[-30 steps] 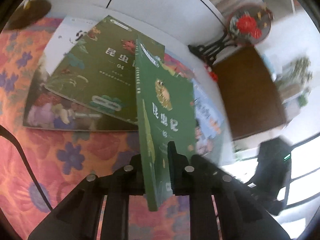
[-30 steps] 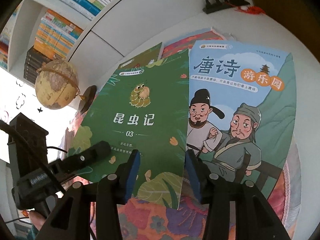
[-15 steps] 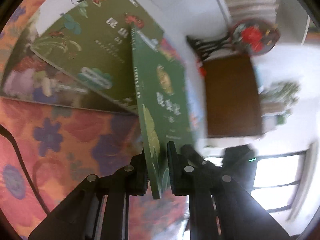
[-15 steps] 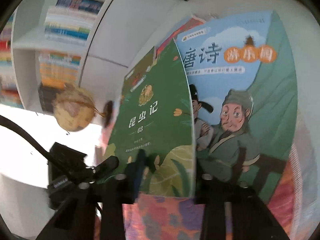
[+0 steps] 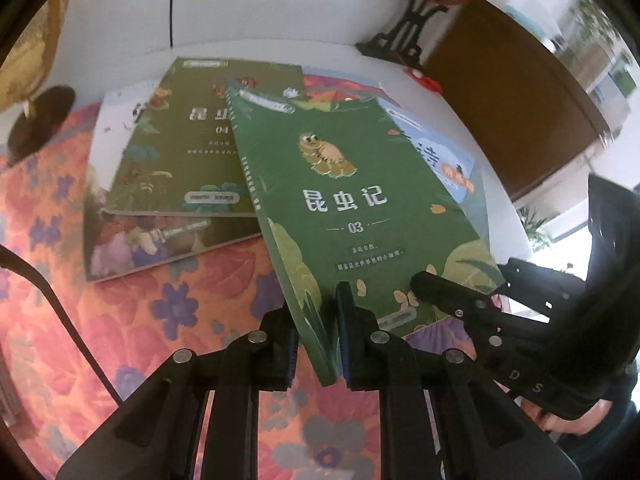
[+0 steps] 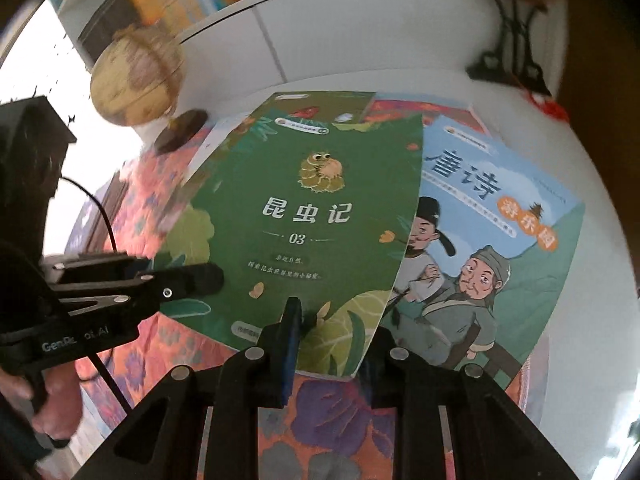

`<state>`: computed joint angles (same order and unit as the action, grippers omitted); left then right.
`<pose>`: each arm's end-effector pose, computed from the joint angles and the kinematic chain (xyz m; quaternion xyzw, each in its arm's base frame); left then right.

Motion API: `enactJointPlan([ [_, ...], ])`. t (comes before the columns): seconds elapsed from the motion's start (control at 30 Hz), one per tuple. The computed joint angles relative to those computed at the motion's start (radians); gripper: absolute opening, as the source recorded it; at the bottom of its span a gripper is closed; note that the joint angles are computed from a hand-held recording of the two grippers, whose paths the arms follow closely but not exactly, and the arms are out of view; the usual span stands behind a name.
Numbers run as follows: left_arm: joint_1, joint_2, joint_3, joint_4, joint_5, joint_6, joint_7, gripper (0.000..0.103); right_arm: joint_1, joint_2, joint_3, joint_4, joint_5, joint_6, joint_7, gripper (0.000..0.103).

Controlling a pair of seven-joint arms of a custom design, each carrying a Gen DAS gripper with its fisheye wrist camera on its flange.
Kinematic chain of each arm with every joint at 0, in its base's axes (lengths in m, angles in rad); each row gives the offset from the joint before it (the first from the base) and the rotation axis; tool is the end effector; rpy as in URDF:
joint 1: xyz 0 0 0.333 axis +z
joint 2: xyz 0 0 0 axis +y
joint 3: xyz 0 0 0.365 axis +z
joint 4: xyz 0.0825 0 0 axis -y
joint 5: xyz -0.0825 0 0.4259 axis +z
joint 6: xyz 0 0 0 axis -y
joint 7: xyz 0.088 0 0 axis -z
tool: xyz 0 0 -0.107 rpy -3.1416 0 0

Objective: Organize books
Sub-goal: 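Carry the green book with both grippers over the stack beside the globe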

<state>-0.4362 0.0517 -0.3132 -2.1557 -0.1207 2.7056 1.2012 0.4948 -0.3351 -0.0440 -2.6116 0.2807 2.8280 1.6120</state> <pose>0.4588 -0.4182 0.4557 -0.5827 0.7729 -0.2509 0.0106 0.4252 0.1897 0.4445 -0.7321 0.6203 -0.0650 0.2740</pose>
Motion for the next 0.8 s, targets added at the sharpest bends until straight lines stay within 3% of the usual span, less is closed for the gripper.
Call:
enactJointPlan([
  [0.2,0.007,-0.123,-0.007,-0.111,0.001,0.007,0.017,0.014,0.040,-0.062,0.020,-0.030,-0.002,-0.019,-0.002,0.024],
  [0.43,0.013,-0.276,-0.007,-0.233,-0.083,0.007,0.050,0.014,0.091,-0.117,0.066,-0.041,-0.044,-0.017,0.071,0.024],
  [0.8,0.050,-0.554,0.031,-0.409,-0.160,-0.019,0.109,0.015,0.162,-0.080,0.139,0.039,-0.126,0.015,0.206,0.024],
])
